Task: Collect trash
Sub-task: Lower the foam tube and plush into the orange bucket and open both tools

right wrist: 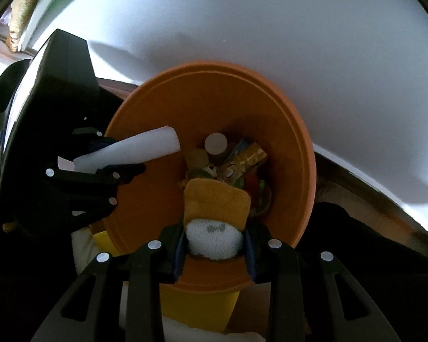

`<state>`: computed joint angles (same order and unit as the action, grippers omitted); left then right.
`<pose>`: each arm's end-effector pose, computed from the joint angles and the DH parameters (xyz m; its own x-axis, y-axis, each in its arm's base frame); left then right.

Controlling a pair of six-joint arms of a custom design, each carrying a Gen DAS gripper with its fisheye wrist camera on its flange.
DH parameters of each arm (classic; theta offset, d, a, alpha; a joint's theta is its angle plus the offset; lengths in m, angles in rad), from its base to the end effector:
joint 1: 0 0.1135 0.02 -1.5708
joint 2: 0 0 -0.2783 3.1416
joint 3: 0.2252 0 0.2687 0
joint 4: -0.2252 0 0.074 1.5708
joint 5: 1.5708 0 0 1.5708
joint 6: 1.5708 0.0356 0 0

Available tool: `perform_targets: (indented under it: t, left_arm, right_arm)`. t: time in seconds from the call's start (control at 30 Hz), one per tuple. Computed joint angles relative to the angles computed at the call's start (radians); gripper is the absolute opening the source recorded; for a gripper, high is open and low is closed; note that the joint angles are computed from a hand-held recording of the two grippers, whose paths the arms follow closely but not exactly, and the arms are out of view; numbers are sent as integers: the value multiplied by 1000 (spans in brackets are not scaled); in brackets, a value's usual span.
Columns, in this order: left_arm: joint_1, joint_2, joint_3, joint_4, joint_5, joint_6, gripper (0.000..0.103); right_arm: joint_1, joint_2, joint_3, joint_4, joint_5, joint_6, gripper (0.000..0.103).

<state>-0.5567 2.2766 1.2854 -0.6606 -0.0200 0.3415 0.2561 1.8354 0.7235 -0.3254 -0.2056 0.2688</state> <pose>0.3275 -0.2030 0.0298 -0.6200 0.7802 0.0829 0.7825 0.6226 -0.0083 0.2662 0.0772 0.0660 -0.9972 0.0076 -0.0746 -0.0098 0.9730 0.2304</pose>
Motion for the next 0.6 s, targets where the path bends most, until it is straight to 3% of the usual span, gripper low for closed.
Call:
perform_targets:
  t: [0.13, 0.17, 0.2, 0.23, 0.33, 0.6]
  left_arm:
    - [-1, 10, 5, 1, -3, -3, 31]
    - [-10, 6, -1, 13, -21, -10, 46]
    - [-14, 14, 10, 11, -38, -13, 59]
    - [-14, 9, 7, 14, -30, -12, 67]
    - [-21, -15, -23, 61, -39, -9, 74]
    - [-2, -71, -60, 89, 1, -18, 74]
  right_arm:
    - [-10, 21, -1, 7, -2, -2, 39]
    - [-10, 28, 4, 0, -2, -1, 46]
    - [-18, 56, 35, -10, 0, -9, 62]
    - [-16, 44, 24, 2, 17, -2, 68]
    - [-32, 7, -4, 23, 10, 13, 68]
    - [-64, -141, -121, 39, 45, 52, 70]
